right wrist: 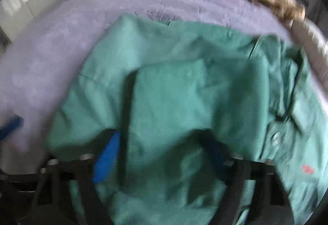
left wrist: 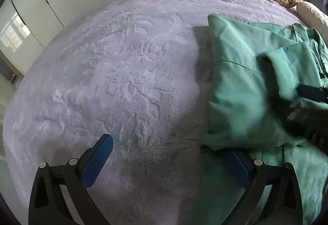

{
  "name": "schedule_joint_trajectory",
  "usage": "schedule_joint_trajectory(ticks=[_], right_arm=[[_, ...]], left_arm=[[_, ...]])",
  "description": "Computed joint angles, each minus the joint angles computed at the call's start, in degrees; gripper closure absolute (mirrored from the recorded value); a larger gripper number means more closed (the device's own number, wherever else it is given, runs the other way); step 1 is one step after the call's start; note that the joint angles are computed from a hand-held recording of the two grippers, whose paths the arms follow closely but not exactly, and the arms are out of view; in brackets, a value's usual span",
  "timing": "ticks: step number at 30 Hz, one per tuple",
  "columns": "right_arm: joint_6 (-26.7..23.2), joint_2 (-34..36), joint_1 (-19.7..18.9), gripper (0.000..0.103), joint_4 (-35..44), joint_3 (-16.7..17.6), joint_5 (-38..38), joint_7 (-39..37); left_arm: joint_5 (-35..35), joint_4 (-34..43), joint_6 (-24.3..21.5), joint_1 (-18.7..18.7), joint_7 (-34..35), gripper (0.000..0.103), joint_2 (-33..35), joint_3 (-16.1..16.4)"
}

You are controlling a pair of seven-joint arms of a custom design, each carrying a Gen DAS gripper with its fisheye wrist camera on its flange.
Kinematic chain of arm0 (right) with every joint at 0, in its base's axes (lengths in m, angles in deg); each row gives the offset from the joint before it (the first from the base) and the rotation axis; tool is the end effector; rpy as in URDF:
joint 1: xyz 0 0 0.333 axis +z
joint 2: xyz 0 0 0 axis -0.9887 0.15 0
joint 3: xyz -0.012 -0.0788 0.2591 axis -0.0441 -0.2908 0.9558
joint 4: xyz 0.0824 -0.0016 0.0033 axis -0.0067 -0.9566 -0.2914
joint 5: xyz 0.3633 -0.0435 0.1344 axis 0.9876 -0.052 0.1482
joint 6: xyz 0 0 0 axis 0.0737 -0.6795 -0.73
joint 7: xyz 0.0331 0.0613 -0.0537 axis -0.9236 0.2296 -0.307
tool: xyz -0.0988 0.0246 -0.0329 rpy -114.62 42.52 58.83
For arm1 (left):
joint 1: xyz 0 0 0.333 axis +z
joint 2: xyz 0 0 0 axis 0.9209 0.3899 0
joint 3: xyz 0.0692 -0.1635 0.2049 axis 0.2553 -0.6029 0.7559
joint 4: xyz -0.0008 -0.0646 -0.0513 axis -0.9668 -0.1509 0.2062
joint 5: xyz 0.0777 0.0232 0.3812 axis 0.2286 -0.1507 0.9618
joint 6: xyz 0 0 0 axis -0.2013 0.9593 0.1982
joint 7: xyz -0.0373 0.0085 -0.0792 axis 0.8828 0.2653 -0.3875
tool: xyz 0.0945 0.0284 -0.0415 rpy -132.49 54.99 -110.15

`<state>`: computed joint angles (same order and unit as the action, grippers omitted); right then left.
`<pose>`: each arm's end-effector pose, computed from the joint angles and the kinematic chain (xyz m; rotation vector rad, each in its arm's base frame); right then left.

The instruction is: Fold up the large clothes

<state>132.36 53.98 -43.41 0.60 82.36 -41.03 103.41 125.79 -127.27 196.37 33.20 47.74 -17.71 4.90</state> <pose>0.5700 0.4510 0.3266 -2.3092 1.4200 -0.3606 0.4660 -0.4386 0.3225 -2.0831 1.6022 -0.1998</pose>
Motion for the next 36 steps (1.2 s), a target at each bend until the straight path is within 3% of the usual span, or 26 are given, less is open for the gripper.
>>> schedule_joint_trajectory(ticks=[1,2,4,6,10,14,16,18,20,21,24,28,32,34,35,36], right_arm=[[1.77,-1.9,-0.68,0.076,-2.53,0.27,0.7,-0.48],[3.29,-3.55,-2.37,0.079,-4.5,1.31,2.63,-1.0],[8.59,-9.05,-6.01,0.08,-11.51,2.31,7.03,-1.4],[13.02,-14.73,-7.9,0.08,-18.58,0.98,8.4,-0.14],[16.71,-22.18,-15.34,0.08,-28.76,1.64,16.1,-1.35],[17.09,-23.7,-24.89,0.081,-34.4,6.13,36.12,-9.86],[17.09,-23.52,-30.89,0.079,-35.89,10.54,54.05,-20.42],[15.73,-25.18,-34.18,0.072,-38.29,12.24,69.21,-28.15],[14.24,-28.27,-35.27,0.03,-41.05,12.89,81.76,-37.36],[13.16,-30.07,-35.27,0.024,-42.4,12.88,87.25,-41.9],[7.94,-33.39,-34.02,0.022,-45.0,11.39,95.54,-49.79],[5.49,-31.21,-30.57,0.022,-42.97,9.39,94.35,-49.23],[7.61,-26.93,-26.71,0.022,-39.09,7.84,93.69,-47.8],[9.56,-26.71,-25.36,0.024,-38.83,7.43,91.52,-45.25],[10.65,-26.45,-24.66,0.036,-38.53,7.23,88.92,-42.77],[11.45,-26.54,-23.85,0.053,-38.65,6.68,83.1,-38.07]], left_arm=[[0.41,-0.55,0.46,-0.03,-0.73,0.0,-0.34,0.15],[0.48,-1.05,1.05,0.13,-1.11,0.0,-0.58,0.18],[0.15,-1.9,2.17,0.65,-1.48,0.0,-0.97,0.15],[0.34,-2.29,2.4,0.71,-1.71,0.0,-1.28,0.1],[1.87,-1.82,1.54,0.27,-0.82,0.0,-0.89,0.12],[2.35,-2.85,1.8,0.62,1.33,0.0,-1.98,-0.04],[1.84,-4.45,2.42,1.29,4.42,0.0,-3.82,-0.63],[1.2,-5.16,1.14,1.46,7.39,0.0,-5.14,-1.25],[-0.56,-7.48,2.24,2.48,12.1,0.0,-7.92,-2.21],[-1.23,-8.22,3.05,2.95,13.57,0.0,-8.92,-2.46],[-5.02,-8.11,9.02,5.61,17.47,0.0,-9.78,-2.44],[-11.66,2.26,16.1,8.37,22.68,0.0,0.18,-1.21],[-16.88,17.14,14.19,7.73,27.36,0.0,12.83,0.27],[-17.58,22.81,12.54,6.31,28.2,0.011,17.07,1.58],[-17.95,24.31,13.06,6.02,29.18,0.038,18.14,1.71],[-18.6,24.53,13.66,6.0,29.78,0.075,18.2,1.74]])
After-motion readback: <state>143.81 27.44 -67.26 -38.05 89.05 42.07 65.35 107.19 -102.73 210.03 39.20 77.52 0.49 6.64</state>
